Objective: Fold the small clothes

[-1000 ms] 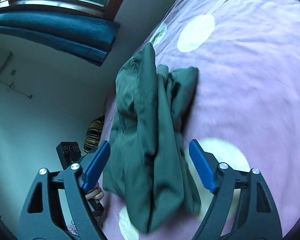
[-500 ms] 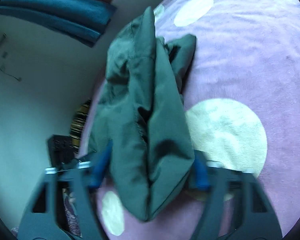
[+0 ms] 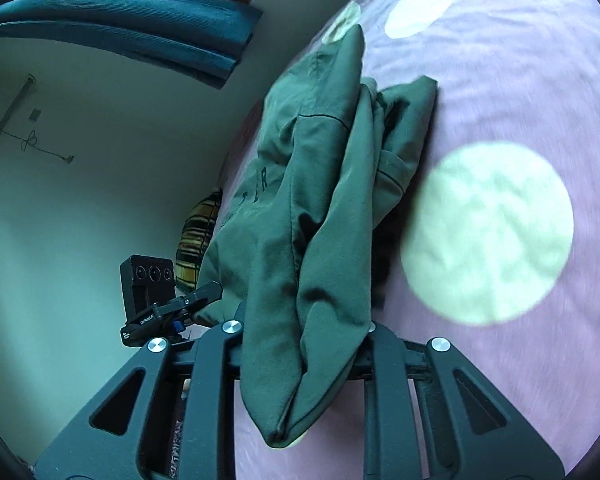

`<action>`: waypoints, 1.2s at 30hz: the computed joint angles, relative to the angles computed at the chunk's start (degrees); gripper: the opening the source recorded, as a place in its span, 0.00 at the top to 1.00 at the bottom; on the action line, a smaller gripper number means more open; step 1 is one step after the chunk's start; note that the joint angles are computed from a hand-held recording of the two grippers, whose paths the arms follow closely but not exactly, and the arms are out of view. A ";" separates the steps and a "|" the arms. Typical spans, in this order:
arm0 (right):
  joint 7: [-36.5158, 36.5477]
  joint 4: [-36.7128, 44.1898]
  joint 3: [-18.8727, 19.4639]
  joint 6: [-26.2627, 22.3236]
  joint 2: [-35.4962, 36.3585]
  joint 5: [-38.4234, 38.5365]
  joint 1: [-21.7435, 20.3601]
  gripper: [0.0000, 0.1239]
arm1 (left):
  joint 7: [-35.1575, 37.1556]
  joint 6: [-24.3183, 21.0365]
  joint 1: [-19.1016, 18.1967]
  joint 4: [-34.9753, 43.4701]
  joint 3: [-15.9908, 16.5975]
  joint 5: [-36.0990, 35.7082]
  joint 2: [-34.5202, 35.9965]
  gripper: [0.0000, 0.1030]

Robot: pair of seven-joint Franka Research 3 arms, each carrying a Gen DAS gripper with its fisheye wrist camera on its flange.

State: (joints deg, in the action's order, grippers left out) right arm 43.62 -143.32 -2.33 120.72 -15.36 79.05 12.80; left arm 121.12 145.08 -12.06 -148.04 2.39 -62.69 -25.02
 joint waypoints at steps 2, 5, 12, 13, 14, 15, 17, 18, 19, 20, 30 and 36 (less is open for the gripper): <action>-0.10 -0.86 -0.04 -0.21 -0.23 0.72 0.09 0.84 | 0.60 1.09 -0.30 -0.40 -0.54 -0.31 -0.08 0.48; -0.33 -1.18 -0.04 -0.23 0.34 1.43 0.11 0.84 | 1.06 2.56 -0.77 -0.18 -0.98 -0.11 0.96 0.48; -2.50 -1.32 -0.47 -2.31 1.99 3.03 -0.37 0.84 | 8.84 2.84 -0.82 -1.42 -0.29 -6.44 2.55 0.46; -3.11 -1.29 -0.69 -3.00 2.44 3.39 -0.64 0.84 | 9.64 3.33 -0.57 -1.67 -0.71 -6.69 2.43 0.46; -4.21 -1.34 -1.05 -3.76 2.88 3.56 -1.12 0.84 | 9.84 3.80 -0.50 -1.52 -1.22 -6.92 2.61 0.46; -4.82 -1.24 -0.93 -3.83 3.08 3.84 -1.34 0.84 | 10.54 4.33 -0.52 -1.50 -1.50 -7.41 2.78 0.45; -4.76 -1.32 -0.45 -3.64 2.67 4.16 -1.47 0.84 | 13.24 5.35 -1.13 -0.81 -1.71 -10.65 3.86 0.43; -4.65 -1.28 -0.38 -3.70 2.69 4.11 -1.55 0.84 | 14.25 5.22 -1.00 -0.88 -1.75 -11.84 3.97 0.42; -4.59 -1.21 -0.35 -3.77 2.77 4.18 -1.62 0.84 | 15.04 4.95 -0.68 -1.07 -1.83 -12.52 3.93 0.42; -4.44 -1.11 -0.36 -3.93 2.85 4.28 -1.70 0.85 | 15.64 4.70 -0.23 -1.64 -1.94 -12.76 3.43 0.42; -6.48 -2.42 -0.79 -5.22 2.67 5.06 -2.46 0.84 | 17.92 9.84 0.46 -3.33 -4.61 -13.21 1.99 0.33; -8.40 -3.76 -1.10 -5.64 1.82 7.38 -2.84 0.78 | 16.15 19.75 -2.82 -4.72 -5.84 -10.76 1.41 0.21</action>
State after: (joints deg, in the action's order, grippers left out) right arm 35.22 -147.08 -3.43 115.09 -13.54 86.43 9.96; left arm 137.27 164.82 -14.88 -152.76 -3.44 -73.45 -23.60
